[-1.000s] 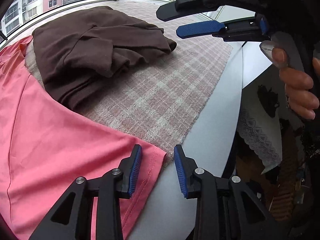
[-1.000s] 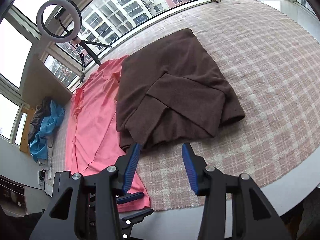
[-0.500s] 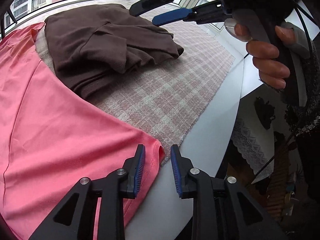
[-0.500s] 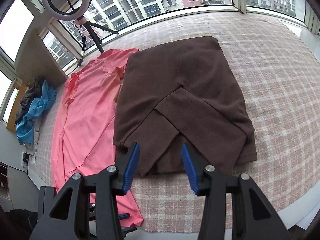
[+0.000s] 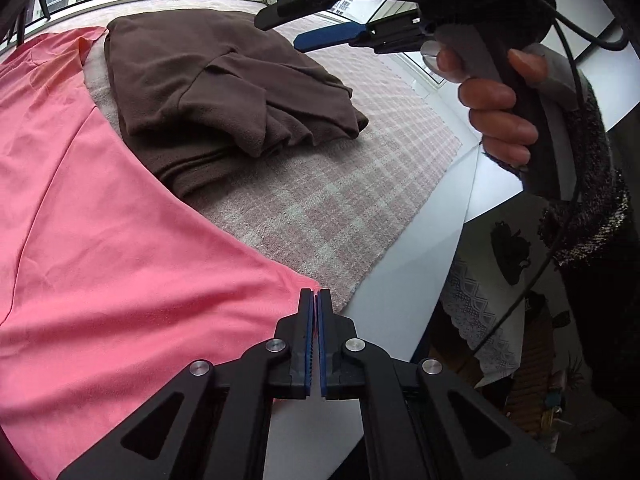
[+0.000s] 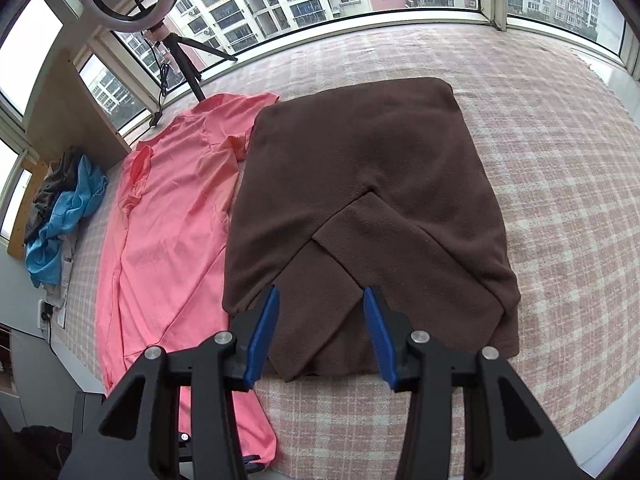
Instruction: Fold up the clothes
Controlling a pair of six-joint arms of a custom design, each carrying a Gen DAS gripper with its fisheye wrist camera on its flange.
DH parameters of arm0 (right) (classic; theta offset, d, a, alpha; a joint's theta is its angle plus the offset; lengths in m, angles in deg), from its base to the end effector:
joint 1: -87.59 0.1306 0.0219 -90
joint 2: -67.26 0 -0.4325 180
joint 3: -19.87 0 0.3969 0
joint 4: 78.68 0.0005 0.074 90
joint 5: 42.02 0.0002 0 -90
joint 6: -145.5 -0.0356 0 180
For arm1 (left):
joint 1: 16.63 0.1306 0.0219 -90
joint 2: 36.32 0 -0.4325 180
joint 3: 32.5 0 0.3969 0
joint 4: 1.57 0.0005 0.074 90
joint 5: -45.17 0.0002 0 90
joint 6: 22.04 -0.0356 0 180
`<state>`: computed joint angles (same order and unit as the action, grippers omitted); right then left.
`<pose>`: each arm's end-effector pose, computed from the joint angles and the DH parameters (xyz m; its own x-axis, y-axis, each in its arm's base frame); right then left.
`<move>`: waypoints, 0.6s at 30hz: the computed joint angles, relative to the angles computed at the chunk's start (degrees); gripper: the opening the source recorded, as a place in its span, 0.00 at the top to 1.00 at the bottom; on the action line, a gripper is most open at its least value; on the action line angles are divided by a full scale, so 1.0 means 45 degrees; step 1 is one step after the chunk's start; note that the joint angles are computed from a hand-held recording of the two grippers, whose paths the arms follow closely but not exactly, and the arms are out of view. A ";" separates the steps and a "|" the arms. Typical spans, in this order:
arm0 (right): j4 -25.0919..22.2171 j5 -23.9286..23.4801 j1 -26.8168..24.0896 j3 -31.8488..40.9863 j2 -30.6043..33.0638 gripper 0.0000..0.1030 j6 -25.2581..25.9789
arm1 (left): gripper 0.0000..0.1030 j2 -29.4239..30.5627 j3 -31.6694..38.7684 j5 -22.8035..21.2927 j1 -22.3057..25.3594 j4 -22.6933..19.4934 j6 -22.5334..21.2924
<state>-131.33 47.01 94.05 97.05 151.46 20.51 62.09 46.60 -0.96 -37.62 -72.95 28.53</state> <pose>0.4246 0.0482 0.4177 -0.7720 0.4896 -0.4053 0.3927 0.8688 0.3015 0.4189 -0.1877 0.3275 -0.5620 0.7061 -0.4308 0.7864 0.2947 -0.5429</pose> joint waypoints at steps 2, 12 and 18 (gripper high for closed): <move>0.0520 -0.0589 -0.0324 0.0565 0.0515 0.58 0.0319 | 0.99 -0.0021 0.0305 0.0608 0.0276 -0.0883 -0.0415; 0.0573 -0.1727 -0.0844 0.6883 0.7026 0.57 0.0976 | 0.99 -0.0406 0.0511 0.0245 0.0928 0.0045 0.0322; -0.1153 -0.0816 -0.0938 1.0373 0.9809 0.56 0.2234 | 0.99 0.0062 0.0712 0.0251 0.1142 0.0208 0.0583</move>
<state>-136.52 43.34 89.83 143.73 195.60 30.57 62.37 49.81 0.17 -32.48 -72.01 31.15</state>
